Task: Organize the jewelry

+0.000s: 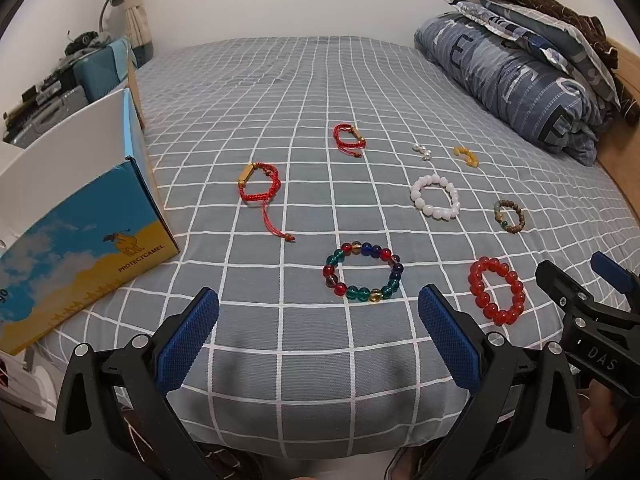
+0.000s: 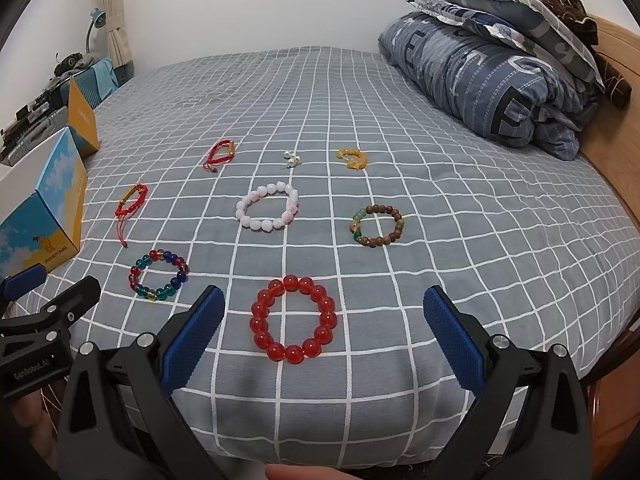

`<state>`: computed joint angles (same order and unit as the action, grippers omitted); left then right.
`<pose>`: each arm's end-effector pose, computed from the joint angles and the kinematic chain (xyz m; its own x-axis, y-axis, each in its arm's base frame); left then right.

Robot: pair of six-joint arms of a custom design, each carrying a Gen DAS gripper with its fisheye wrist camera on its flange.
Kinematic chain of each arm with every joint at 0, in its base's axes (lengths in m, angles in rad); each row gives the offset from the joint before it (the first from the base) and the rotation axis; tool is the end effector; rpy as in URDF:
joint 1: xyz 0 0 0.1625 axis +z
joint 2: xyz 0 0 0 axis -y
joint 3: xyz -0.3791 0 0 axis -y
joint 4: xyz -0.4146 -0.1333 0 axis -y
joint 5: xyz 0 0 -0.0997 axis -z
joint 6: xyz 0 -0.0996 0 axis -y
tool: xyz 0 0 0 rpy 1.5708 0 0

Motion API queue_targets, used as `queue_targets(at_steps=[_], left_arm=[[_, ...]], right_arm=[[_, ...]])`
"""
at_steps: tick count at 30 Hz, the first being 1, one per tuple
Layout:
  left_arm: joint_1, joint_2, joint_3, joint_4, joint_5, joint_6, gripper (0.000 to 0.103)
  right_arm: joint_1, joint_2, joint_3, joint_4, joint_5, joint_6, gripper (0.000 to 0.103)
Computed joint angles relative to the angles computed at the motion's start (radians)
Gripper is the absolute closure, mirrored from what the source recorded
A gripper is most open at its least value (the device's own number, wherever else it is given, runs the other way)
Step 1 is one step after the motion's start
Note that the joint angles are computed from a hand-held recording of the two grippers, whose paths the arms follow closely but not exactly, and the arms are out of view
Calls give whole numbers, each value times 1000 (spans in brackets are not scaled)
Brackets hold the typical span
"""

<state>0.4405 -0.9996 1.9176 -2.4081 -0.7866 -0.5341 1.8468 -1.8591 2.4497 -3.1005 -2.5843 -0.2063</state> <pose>-0.4111 -0.4189 0.0737 -0.6745 0.3557 -0.6470 0.6486 0.7042 -0.2890 0.1390 -0.3119 0.3444 -0.6478 0.3876 0.6558 -0.3000 0.6616 -0.6873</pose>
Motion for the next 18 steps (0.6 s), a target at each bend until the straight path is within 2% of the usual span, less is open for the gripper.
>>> queue_targets(at_steps=[8,18], left_arm=[[-10,7,2,2,28,1,6],[-1,7,-5,5,0,-7,6]], right_arm=[[2,3,-2,-2,0,-6,7],[-4,12,-5,-6,3,-8,7]])
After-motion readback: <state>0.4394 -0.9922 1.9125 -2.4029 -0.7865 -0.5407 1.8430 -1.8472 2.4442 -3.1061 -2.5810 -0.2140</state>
